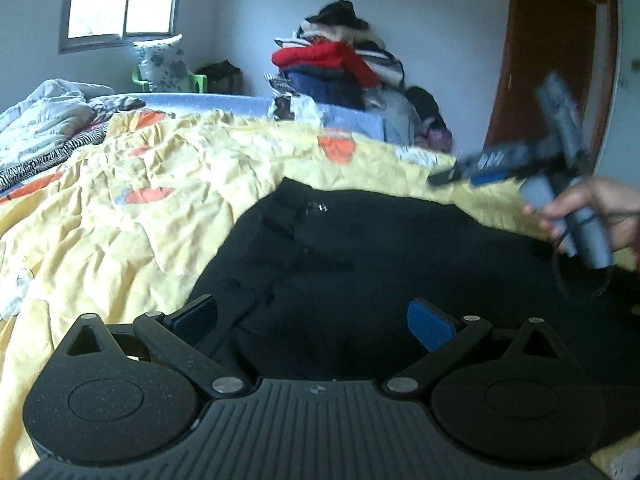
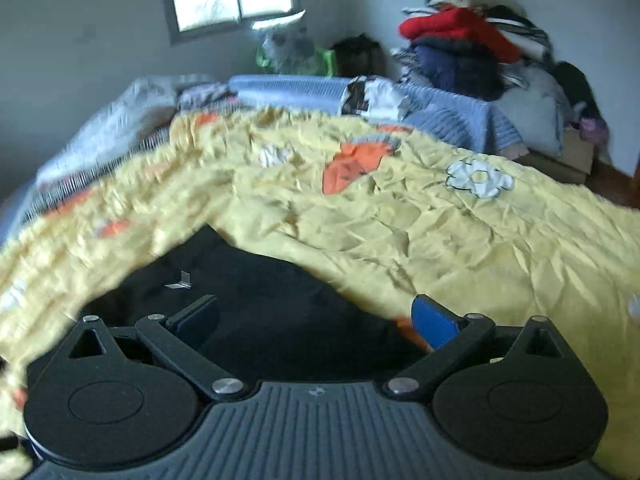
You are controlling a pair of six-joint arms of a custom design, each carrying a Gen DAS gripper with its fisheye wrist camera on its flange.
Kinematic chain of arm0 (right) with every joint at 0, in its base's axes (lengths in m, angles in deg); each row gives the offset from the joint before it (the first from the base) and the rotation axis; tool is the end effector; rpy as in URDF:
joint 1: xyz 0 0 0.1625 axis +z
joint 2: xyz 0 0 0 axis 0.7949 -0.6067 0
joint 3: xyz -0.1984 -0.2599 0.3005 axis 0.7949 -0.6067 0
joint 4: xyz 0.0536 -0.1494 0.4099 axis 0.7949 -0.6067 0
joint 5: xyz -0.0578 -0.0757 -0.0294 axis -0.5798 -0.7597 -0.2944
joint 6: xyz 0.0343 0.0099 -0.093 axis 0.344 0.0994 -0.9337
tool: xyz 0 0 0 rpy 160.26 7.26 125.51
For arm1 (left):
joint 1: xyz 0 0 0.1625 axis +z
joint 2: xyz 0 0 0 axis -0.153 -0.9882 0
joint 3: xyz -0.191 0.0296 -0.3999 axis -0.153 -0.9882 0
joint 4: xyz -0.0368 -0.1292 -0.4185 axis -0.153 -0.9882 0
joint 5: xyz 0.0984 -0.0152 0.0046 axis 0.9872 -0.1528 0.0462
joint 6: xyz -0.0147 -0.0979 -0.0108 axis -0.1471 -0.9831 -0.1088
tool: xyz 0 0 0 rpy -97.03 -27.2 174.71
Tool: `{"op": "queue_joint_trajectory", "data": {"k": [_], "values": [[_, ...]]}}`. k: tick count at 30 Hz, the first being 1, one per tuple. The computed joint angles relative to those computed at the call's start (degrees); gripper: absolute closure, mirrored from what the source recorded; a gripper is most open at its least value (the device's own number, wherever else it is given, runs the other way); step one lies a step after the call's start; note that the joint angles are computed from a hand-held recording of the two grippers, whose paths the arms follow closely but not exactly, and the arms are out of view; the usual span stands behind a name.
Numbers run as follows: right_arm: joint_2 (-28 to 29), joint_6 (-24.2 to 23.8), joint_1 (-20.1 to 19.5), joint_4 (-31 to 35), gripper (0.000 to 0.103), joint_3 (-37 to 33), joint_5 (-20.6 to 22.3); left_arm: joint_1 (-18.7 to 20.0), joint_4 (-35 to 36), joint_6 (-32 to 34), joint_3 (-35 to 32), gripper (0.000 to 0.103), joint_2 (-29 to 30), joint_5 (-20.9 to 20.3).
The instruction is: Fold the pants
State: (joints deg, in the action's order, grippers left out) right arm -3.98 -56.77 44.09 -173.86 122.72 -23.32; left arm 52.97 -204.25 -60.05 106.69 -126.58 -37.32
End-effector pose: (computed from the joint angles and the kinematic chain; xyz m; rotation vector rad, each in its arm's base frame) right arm 0.2028 -0.7434 0.1965 1.0295 -2.4437 0.7887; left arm -0.1867 -0.4861 0.1956 0.4132 2.1677 -1.2280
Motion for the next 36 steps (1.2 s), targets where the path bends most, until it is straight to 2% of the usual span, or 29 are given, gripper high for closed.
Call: {"op": "queue_joint_trajectory", "data": {"k": [2,3,6,7,9,11,12,13,14,17,20,24,28,31,33,35,36], "values": [[2.26,-2.81,0.10,2.21,0.002,-2.93,-1.77,0.59,5.54,-1.26,-1.06,0.002,-1.30,-1.06],[3.32,-3.91,0.17,3.15,0.004,-4.28,-2.57,0.79,5.60,0.44,-1.52,0.002,-1.13,-1.45],[5.67,-4.46,0.05,8.76,0.021,-8.46,-3.32,0.83,-0.21,6.12,-2.60,0.001,1.41,0.06],[6.14,-4.06,-0.09,11.72,0.032,-9.90,-2.99,1.16,-0.08,6.74,-3.08,0.001,1.58,-0.14],[6.75,-3.37,-0.36,15.92,0.043,-11.78,-2.61,2.02,3.67,5.47,-4.33,0.001,1.17,-1.62],[6.92,-3.45,-0.67,18.36,0.060,-12.52,-1.79,2.99,6.56,4.48,-5.48,0.002,0.77,-3.73],[6.87,-3.89,-0.69,18.11,0.069,-12.30,-1.55,3.48,7.79,3.94,-6.14,0.003,0.62,-4.78],[6.50,-4.71,-0.66,16.23,0.084,-11.21,-1.47,3.91,8.67,3.31,-6.77,0.004,0.46,-5.80],[6.15,-5.65,-0.53,14.29,0.092,-10.15,-1.48,4.64,9.21,3.03,-7.51,0.004,0.19,-7.81],[4.65,-13.64,0.33,3.76,0.094,-4.54,-2.24,6.64,11.47,-0.02,-10.84,0.003,0.15,-11.01],[2.93,-22.97,1.57,-6.69,0.095,2.03,-2.13,9.55,14.03,-5.29,-15.36,0.002,-0.04,-17.30],[0.75,-34.84,2.77,-17.46,0.096,10.33,-1.38,14.29,20.65,-14.55,-23.48,0.002,1.09,-28.08],[-0.73,-44.77,3.27,-24.84,0.096,16.68,-0.43,17.10,27.11,-20.01,-30.88,0.002,3.84,-32.25],[-1.87,-48.27,3.41,-26.99,0.096,19.98,1.04,19.49,33.55,-23.47,-35.96,0.002,5.88,-36.82],[-2.14,-49.69,3.57,-28.02,0.096,21.13,1.18,20.21,36.67,-25.49,-38.02,0.005,6.90,-37.31],[-2.20,-50.30,3.64,-28.95,0.096,21.82,1.31,20.44,36.50,-26.12,-37.90,0.017,7.12,-37.28],[-2.16,-49.89,3.65,-28.81,0.096,21.79,1.26,20.48,35.89,-26.68,-37.28,0.039,6.82,-37.30]]}}
